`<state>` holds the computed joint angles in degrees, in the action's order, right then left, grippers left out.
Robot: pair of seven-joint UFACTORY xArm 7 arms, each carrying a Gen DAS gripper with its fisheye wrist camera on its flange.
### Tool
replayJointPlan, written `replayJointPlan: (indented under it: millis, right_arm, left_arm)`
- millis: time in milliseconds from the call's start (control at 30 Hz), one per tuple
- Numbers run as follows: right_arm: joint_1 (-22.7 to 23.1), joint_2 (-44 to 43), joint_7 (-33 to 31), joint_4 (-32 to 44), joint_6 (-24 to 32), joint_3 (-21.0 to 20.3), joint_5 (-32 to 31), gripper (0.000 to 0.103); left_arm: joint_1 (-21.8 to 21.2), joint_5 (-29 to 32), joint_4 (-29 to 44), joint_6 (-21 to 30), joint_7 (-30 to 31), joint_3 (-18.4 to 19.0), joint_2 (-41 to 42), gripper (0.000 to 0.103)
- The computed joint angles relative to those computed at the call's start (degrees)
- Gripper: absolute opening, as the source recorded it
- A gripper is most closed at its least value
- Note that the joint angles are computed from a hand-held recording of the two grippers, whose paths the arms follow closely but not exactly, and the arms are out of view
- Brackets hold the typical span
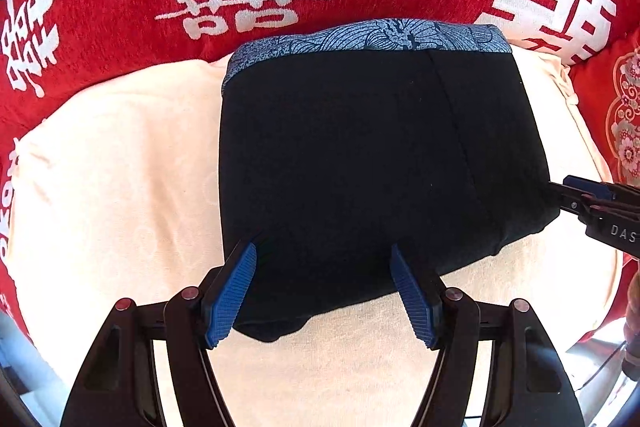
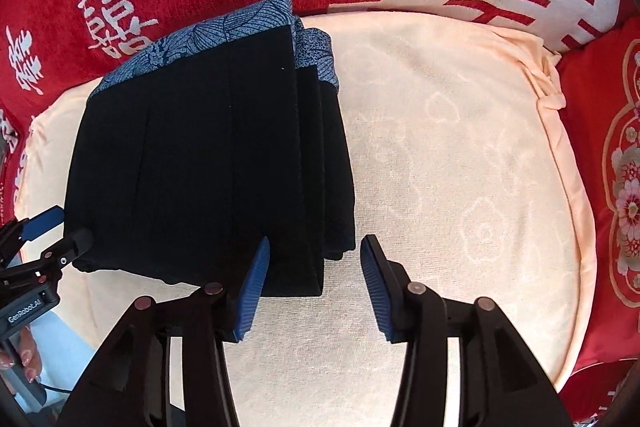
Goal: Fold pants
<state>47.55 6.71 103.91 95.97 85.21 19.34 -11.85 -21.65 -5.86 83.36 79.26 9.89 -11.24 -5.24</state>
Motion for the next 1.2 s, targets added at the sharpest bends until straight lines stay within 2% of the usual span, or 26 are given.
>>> replayJointPlan:
  millis: [133,200,267,367,400,433,467,667,767,867,1067,1200]
  right_arm:
    - [0.59,0.59,3.32,1.72,1.44,0.16,0.14,0.054]
    - [1.32,1.34,5.17,3.49,2.36,0.27,0.33,0.061]
    - [2.01,1.49,7.17,3.96,1.56,0.30,0.77,0.073]
    - [3.17,2.36,10.10,5.50,1.09,0.58,1.59,0.075]
    - [3.77,3.05,10.74,6.79,1.86,0.62,1.41,0.077]
    - [4.35,3.64,11.29,7.89,2.36,0.56,1.16,0.081]
    - [4.96,4.01,12.03,8.80,2.75,0.40,0.72,0.081]
    - [7.64,3.88,17.21,11.31,2.42,-0.03,-2.61,0.083]
    - [8.90,5.40,16.68,14.82,4.01,-0.23,-4.61,0.094]
    - [11.36,8.17,15.26,21.07,7.50,-0.96,-6.87,0.100]
    - [12.26,6.63,15.33,20.61,5.15,-2.38,-7.61,0.100]
    - [12.69,8.36,10.96,24.72,6.15,-2.73,-8.92,0.100]
  left_arm:
    - [0.61,-0.69,2.34,4.02,1.20,0.71,-0.05,0.070]
    - [0.79,0.13,4.04,6.53,1.94,0.70,0.08,0.070]
    - [0.71,2.28,6.97,10.28,2.18,0.31,0.94,0.070]
    - [0.64,2.50,10.18,13.75,3.02,0.29,1.72,0.070]
    - [0.64,2.11,11.62,15.17,3.12,0.33,2.22,0.076]
    - [0.62,1.89,12.88,16.27,2.93,0.32,2.66,0.094]
    - [0.62,1.57,14.01,16.92,2.69,0.36,2.93,0.099]
    - [-0.57,3.78,21.11,21.08,2.51,-0.41,5.60,0.101]
    - [-1.38,5.41,24.70,23.88,2.23,-0.58,7.01,0.101]
    - [-2.17,7.65,27.44,25.73,2.43,-0.62,7.84,0.101]
    - [-3.68,11.10,32.15,29.59,-0.26,-0.48,9.75,0.101]
    - [-5.11,13.85,34.51,31.13,-1.81,-0.67,10.40,0.101]
